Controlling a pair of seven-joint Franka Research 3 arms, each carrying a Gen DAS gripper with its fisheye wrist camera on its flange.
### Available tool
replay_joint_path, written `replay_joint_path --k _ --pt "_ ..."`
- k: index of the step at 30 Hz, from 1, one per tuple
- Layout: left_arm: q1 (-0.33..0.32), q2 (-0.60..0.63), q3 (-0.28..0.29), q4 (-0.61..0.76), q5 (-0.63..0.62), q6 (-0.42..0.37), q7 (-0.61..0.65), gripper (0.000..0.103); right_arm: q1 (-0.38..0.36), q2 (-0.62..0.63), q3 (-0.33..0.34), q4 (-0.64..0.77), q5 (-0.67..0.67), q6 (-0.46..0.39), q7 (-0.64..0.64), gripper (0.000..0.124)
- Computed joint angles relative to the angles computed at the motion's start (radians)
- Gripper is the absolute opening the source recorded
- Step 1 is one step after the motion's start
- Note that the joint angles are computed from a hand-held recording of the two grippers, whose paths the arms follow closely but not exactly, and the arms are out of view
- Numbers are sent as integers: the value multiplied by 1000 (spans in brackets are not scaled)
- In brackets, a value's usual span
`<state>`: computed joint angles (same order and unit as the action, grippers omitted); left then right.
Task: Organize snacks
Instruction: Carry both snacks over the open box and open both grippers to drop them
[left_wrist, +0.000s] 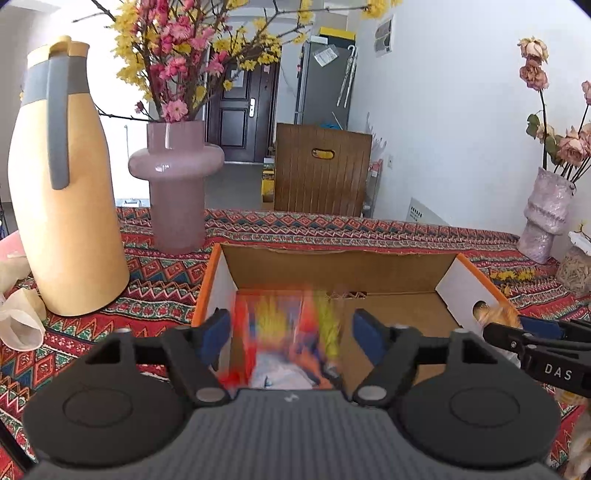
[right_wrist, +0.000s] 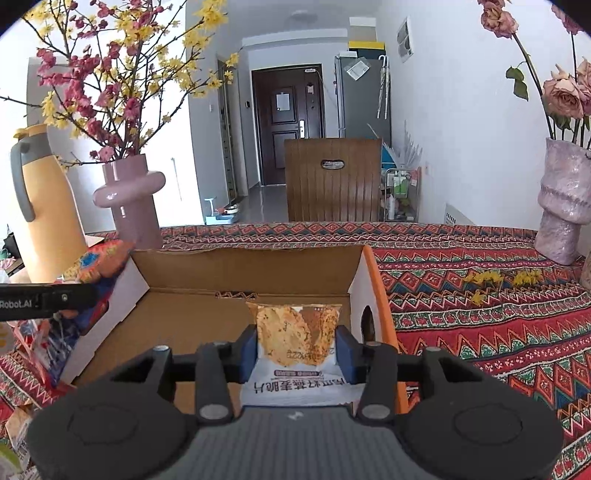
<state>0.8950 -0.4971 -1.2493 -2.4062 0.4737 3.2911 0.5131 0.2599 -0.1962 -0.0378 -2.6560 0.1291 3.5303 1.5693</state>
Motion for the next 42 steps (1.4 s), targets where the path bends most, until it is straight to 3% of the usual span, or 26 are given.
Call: replay_joint_path --k 2,6,11,15,23,26,42 --pt "-7 -9 10 -8 -5 15 -2 83 11 -8 -16 -10 -21 12 16 53" --pt "-19 -73 23 -33 -38 44 -24 103 4 -24 3 -36 -10 58 10 81" --pt "-41 -102 44 -54 -71 69 -29 103 11 -44 -8 -64 -37 123 38 103" --pt "-47 -90 43 -48 -67 50 -16 103 12 -38 -26 -78 -82 187 76 103" --pt "-87 -146 74 -59 -74 34 -27 103 -13 -40 -1 -75 -74 194 79 103" --pt "-140 -164 121 -70 -64 18 -37 103 -21 -64 24 -86 -32 199 45 103" --pt "-465 -285 359 -195 14 -82 -75 103 45 -348 28 -273 13 196 -23 103"
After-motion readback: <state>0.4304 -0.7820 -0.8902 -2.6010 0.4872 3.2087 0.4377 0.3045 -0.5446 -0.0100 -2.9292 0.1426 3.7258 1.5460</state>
